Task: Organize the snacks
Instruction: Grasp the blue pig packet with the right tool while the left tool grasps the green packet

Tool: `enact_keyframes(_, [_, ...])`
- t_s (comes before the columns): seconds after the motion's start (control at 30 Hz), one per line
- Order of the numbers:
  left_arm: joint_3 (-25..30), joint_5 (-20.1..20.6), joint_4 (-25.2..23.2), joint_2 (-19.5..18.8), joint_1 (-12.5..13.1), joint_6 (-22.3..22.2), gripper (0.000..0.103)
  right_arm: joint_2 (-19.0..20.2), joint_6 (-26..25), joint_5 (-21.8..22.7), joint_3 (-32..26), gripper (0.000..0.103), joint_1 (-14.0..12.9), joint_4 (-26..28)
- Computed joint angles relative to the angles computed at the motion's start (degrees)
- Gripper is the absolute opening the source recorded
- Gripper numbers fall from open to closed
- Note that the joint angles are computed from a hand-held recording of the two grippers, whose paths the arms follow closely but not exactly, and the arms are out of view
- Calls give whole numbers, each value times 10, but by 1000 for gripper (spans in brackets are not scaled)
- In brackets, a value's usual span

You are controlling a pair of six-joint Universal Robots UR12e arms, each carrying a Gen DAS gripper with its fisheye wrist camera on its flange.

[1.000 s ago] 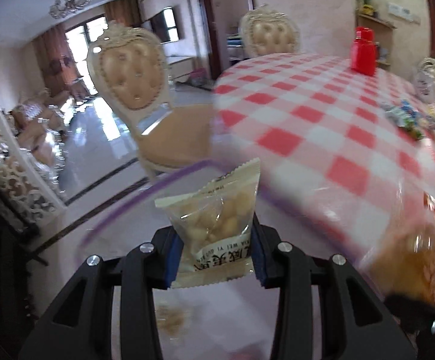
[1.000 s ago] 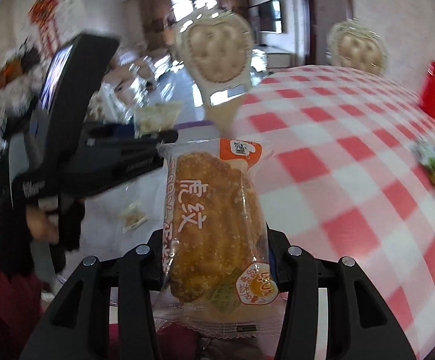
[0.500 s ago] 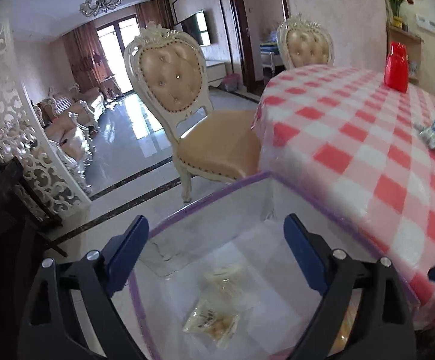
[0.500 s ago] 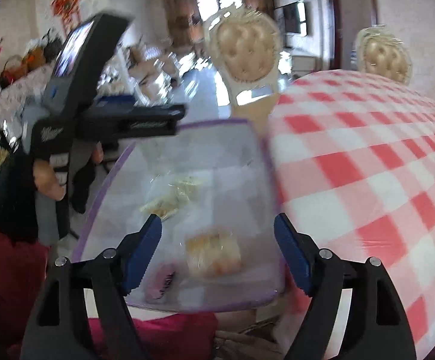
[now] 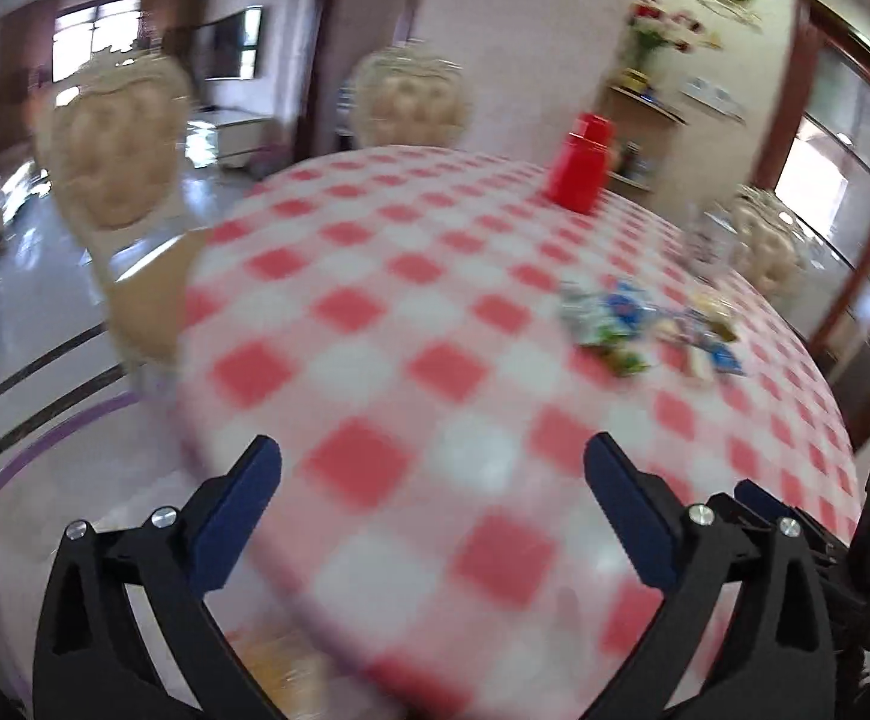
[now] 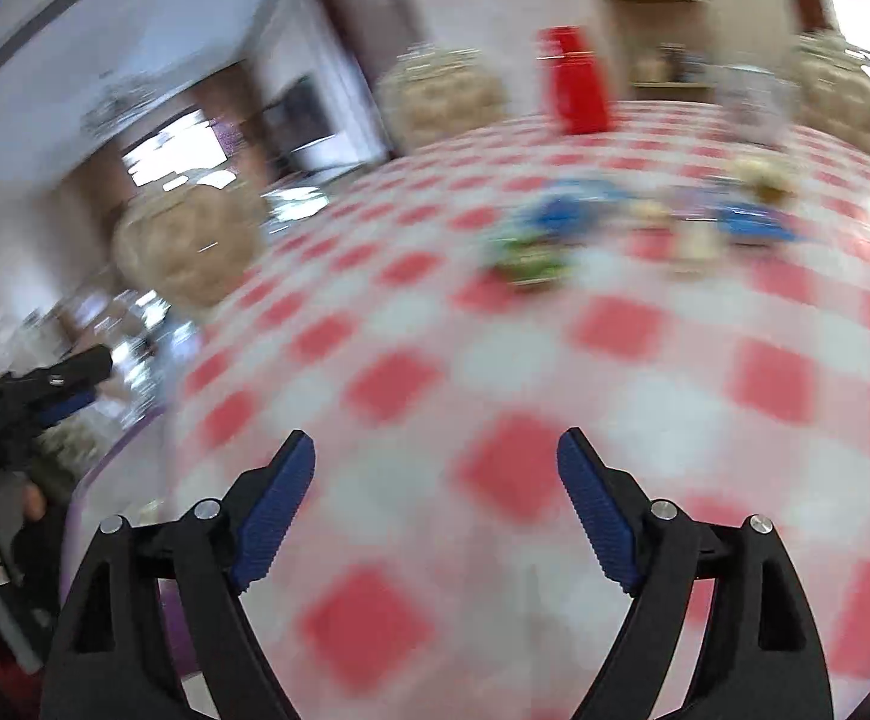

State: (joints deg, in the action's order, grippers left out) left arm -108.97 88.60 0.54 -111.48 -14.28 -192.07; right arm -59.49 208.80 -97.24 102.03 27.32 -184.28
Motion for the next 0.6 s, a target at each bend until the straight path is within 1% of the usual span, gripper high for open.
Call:
enact_keyframes(0.07, [45, 10, -21, -31, -21, 15, 101, -11, 22, -23, 17, 82, -15, 3])
enact_keyframes(0.13, [85, 6, -41, -60, -35, 24, 101, -21, 45, -37, 37, 82, -34, 4])
enact_keyframes(0.2, [124, 1, -60, -91, -45, 14, 101, -25, 51, -48, 44, 82, -48, 10])
enact_keyframes(0.23, [145, -7, -70, -107, -47, 2, 101, -28, 52, -51, 47, 82, -55, 17])
enact_keyframes(0.27, [168, -26, -82, -125, -48, -19, 101, -30, 51, -50, 52, 82, -62, 20])
enact_keyframes(0.3, [183, -34, -87, -136, -48, -31, 101, -31, 51, -49, 52, 82, -70, 27])
enact_keyframes(0.33, [205, -36, -92, -153, -50, -55, 101, -30, 53, -49, 49, 82, -78, 36])
enact_keyframes(0.37, [216, -34, -94, -161, -50, -67, 101, -27, 53, -43, 44, 82, -86, 44])
enact_keyframes(0.43, [249, -27, -99, -183, -52, -108, 101, -20, 45, -27, 34, 82, -98, 47])
enact_keyframes(0.5, [284, -19, -123, -203, -54, -128, 101, -9, 37, -38, 12, 82, -107, 60])
enact_keyframes(0.6, [324, -5, -139, -226, -55, -151, 101, 4, 54, -27, -8, 82, -127, 61])
